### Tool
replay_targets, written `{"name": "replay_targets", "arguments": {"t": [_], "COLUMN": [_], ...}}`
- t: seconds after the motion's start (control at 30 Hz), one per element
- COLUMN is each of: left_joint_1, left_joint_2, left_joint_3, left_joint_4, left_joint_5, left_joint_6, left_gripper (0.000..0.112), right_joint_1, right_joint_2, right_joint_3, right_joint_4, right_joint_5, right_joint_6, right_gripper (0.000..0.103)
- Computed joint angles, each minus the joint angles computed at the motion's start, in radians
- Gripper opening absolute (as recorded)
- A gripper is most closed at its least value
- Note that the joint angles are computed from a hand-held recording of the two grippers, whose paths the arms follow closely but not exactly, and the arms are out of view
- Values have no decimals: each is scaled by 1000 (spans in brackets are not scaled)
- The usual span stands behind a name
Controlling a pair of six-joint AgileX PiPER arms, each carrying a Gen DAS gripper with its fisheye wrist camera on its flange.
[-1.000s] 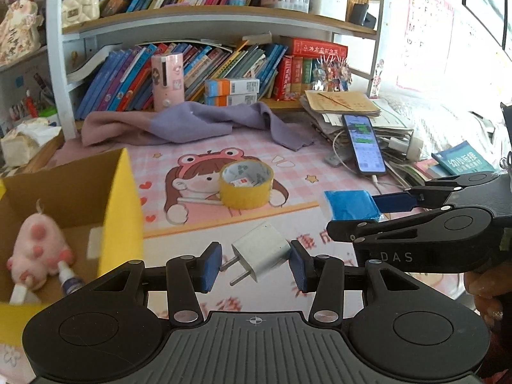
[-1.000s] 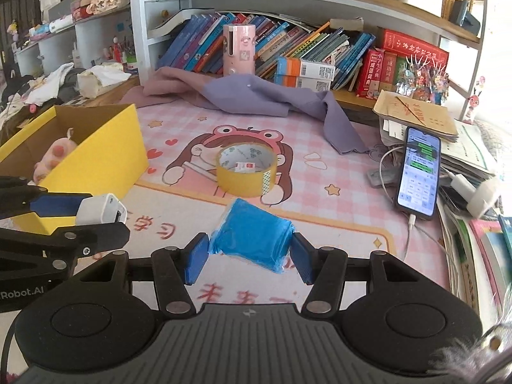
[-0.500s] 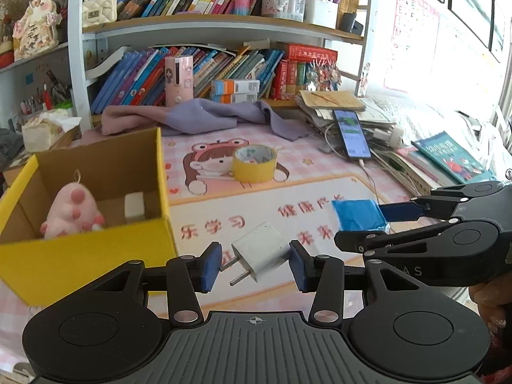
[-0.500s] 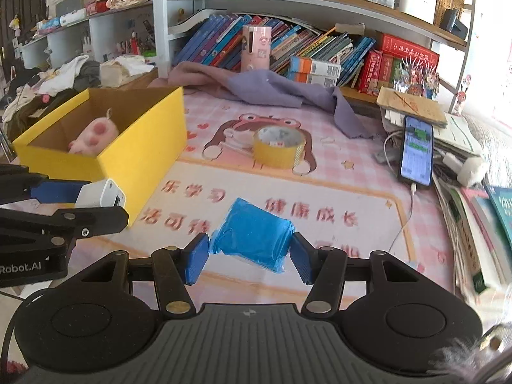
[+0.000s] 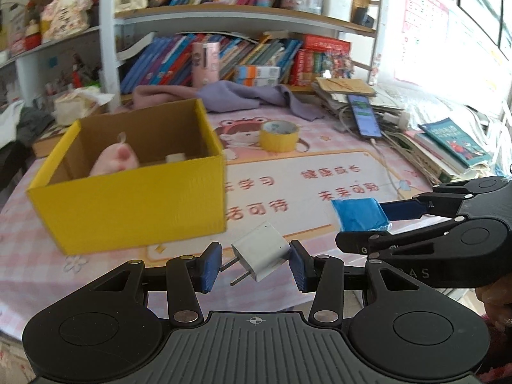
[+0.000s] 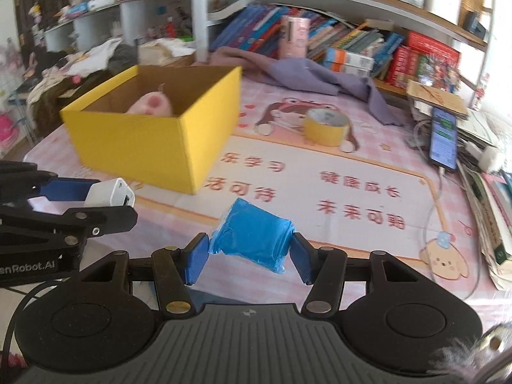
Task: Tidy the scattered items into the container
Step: 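Carry the charger and blue sponge with both tools over the yellow box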
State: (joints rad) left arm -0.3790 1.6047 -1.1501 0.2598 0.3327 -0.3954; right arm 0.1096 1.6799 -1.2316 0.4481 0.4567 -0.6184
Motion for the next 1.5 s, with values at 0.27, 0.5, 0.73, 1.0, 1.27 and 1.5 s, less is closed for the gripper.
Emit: {"name": "replay_targets", "arguments": {"t": [0.27, 0.5, 0.73, 1.0, 1.27, 1.5], "left_joint_1": [42, 75, 116, 145, 165, 196], "left_joint_2": [-64, -104, -134, -133, -107, -28], "left_joint_3": [78, 124, 159, 155, 104, -44], "left_joint_4": [97, 158, 132, 129, 236, 310], "left_joint_5": [11, 28, 26, 22, 11, 25], "left_joint_6": [-112, -184, -174, -199, -295, -323], "left_gripper": [44, 44, 44, 44, 44, 44], "right_joint_1": [73, 116, 154, 166, 169, 162], "right_joint_2": [17, 51, 73, 89, 142, 251], "right_joint_3": [-25, -69, -93, -136, -214, -411], "right_joint_4": [34, 67, 65, 75, 194, 285], "right_joint_5": [21, 44, 60, 87, 58, 72], "right_joint_6": [-60, -100, -110, -160, -316, -426], "right_gripper": [53, 53, 53, 53, 52, 52]}}
